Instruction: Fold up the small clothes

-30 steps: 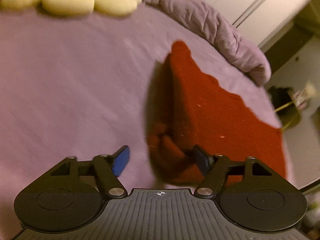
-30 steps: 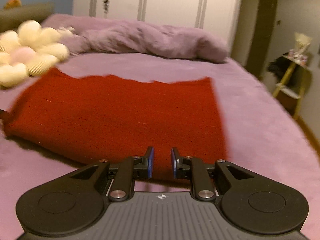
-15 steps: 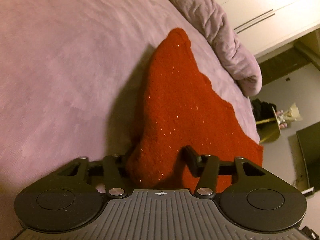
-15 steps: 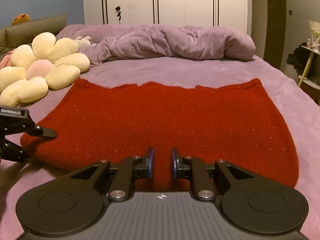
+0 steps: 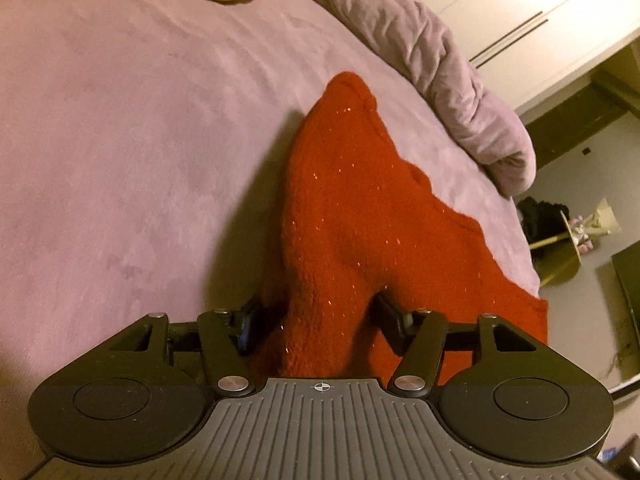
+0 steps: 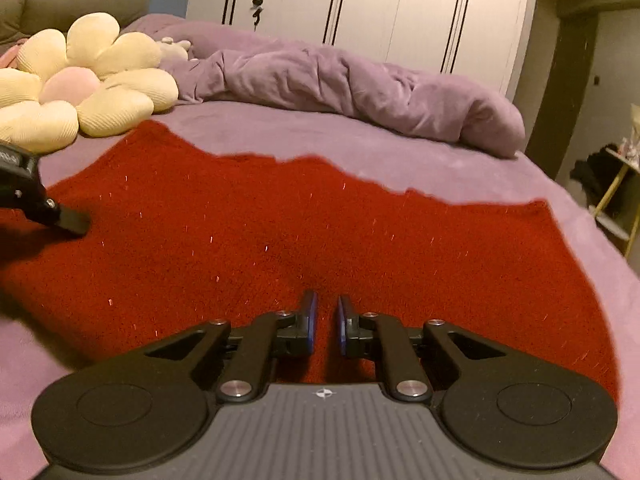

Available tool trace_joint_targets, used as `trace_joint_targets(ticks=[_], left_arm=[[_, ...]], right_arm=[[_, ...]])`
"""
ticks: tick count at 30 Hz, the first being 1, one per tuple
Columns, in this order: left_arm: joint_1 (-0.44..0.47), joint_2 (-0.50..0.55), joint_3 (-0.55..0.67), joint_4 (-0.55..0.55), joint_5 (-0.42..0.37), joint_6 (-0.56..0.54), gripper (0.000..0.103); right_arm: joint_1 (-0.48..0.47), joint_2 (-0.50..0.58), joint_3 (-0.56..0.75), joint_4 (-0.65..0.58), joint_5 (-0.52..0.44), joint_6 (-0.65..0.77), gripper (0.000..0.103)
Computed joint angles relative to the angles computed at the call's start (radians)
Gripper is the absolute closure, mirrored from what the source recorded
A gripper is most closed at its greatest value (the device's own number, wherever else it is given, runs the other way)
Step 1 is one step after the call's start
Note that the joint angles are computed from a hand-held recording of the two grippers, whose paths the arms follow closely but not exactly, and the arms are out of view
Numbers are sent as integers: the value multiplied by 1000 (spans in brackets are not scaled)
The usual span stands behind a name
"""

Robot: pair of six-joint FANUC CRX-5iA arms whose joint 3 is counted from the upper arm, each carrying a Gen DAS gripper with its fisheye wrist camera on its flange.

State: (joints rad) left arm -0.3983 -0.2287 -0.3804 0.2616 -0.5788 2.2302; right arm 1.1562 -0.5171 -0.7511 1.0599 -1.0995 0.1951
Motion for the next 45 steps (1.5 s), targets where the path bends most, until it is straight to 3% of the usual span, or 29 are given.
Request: trace_joint_targets(ticks=[2,6,9,14,23,32,40,45], left_arm=[[4,-6,-18,18,18,-3,42],[-1,-7,-23,24,36,-37,62],[-14,0,28,-52,-14,4,65],[-25,1,58,-100,-48,45,67],[-110,31,219,-304,-174,111,70],[-277,120,447,-545,-303,130,71],[-403,241,588,-591,-282,77,72],[-456,344,667,-574,-259,24,72]], right_arm=[[19,-9,-25,40,-20,-20,93],[52,9,-78,48,-49,37,95],[59,27,-42,21,-70,86,96],[109,-19,-67,47,-98,34,97],[91,-40,-15,-98,-86,209,100],[199,-116,-9,-112,-368,88,87],[313,-238,-54,-116,-585,-69,84],[321,-274,-64,-153,-649,-110,84]])
